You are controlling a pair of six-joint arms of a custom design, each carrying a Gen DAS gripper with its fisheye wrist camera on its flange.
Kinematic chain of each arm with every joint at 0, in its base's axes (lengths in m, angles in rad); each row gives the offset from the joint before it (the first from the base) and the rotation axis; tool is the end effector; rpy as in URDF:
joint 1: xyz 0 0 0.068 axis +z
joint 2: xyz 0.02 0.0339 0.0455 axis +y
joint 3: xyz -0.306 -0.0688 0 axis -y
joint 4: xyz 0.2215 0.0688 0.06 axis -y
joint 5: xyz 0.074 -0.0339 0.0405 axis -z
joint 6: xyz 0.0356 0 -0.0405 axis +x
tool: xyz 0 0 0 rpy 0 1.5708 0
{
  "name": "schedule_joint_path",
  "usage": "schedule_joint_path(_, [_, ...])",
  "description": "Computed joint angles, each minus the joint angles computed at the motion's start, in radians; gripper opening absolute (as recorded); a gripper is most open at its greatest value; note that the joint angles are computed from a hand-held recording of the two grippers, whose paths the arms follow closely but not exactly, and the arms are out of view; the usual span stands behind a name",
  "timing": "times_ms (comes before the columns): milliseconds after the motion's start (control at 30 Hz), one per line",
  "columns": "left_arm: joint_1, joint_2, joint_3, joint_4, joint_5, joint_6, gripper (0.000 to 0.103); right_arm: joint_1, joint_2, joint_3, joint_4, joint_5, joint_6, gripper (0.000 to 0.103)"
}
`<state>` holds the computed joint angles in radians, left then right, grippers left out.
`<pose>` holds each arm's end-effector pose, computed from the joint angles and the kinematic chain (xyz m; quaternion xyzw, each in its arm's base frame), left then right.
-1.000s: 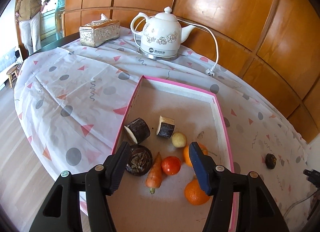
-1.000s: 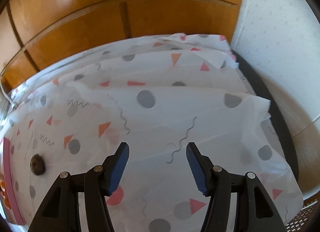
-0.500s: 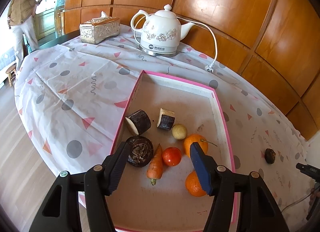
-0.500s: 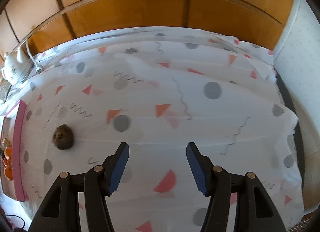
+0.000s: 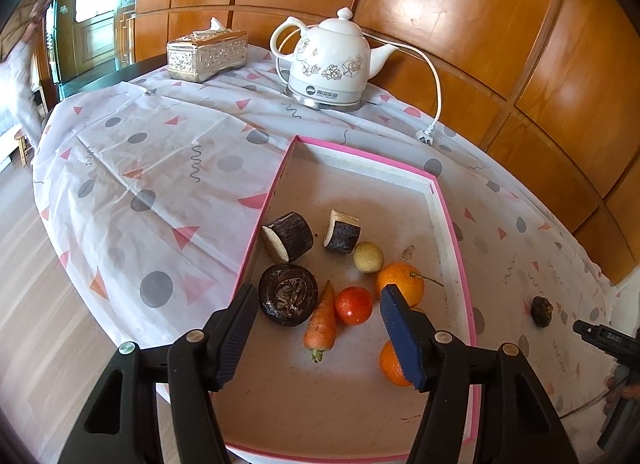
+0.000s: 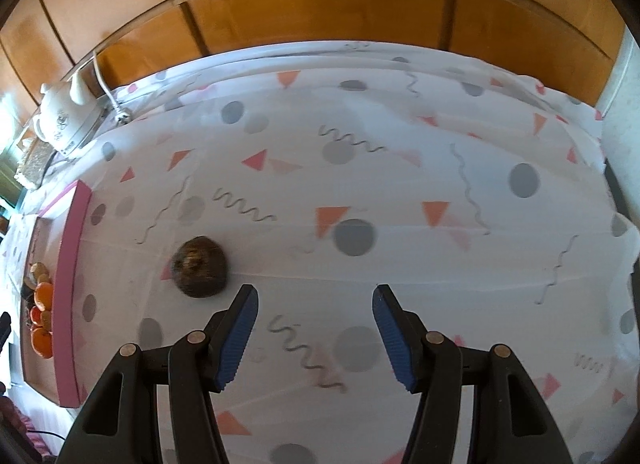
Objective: Organize fruits
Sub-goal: 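Reach the right gripper to the round brown taro and close on it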
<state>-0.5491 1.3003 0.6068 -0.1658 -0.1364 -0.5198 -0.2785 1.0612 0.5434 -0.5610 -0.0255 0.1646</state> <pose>0.1887 -0.1098 0.2302 -0.0100 0.9355 -0.1220 0.3316 0.1393 -0.0389 0.2265 0.2101 0.9468 -0.0015 0.2438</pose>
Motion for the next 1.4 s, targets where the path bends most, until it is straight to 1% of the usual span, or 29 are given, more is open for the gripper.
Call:
schedule_joint_path(133, [-0.003, -0.005, -0.003, -0.004, -0.006, 0.002, 0.065, 0.112, 0.032, -0.018, 0.062, 0.013, 0.08, 0.06])
schedule_joint_path(267, [-0.008, -0.013, -0.006, -0.011, -0.015, -0.003, 0.065, 0.225, 0.086, -0.029, 0.134, 0.045, 0.135, 0.061])
schedule_joint_path(300, [-0.008, -0.015, -0.007, -0.013, -0.017, -0.002, 0.065, 0.25, 0.1, -0.029, 0.149, 0.055, 0.145, 0.064])
schedule_joint_path(333, [-0.007, -0.017, -0.008, -0.015, -0.018, -0.002, 0.065, 0.274, 0.116, -0.027, 0.166, 0.067, 0.152, 0.071])
schedule_joint_path(533, [-0.005, -0.021, -0.01, -0.016, -0.016, 0.0, 0.065, 0.353, 0.205, -0.004, 0.221, 0.111, 0.154, 0.072])
schedule_joint_path(700, [0.008, -0.026, -0.021, -0.014, -0.003, 0.007, 0.065, 0.371, 0.273, 0.019, 0.238, 0.123, 0.131, 0.072])
schedule_joint_path(833, [0.009, -0.022, -0.023, -0.014, 0.0, 0.005, 0.066, 0.372, 0.299, 0.023, 0.248, 0.119, 0.125, 0.072])
schedule_joint_path(1000, [0.016, -0.016, -0.026, -0.006, 0.012, -0.002, 0.066, 0.344, 0.269, -0.001, 0.263, 0.103, 0.116, 0.073])
schedule_joint_path(1067, [0.019, -0.015, -0.026, -0.003, 0.014, -0.001, 0.066, 0.325, 0.239, -0.019, 0.268, 0.088, 0.107, 0.079])
schedule_joint_path(1233, [0.018, -0.001, -0.025, 0.003, 0.022, -0.007, 0.066, 0.326, 0.19, -0.051, 0.267, 0.082, 0.074, 0.079])
schedule_joint_path(1400, [0.008, 0.001, -0.02, 0.0, 0.02, -0.009, 0.066, 0.349, 0.218, -0.046, 0.28, 0.094, 0.069, 0.079])
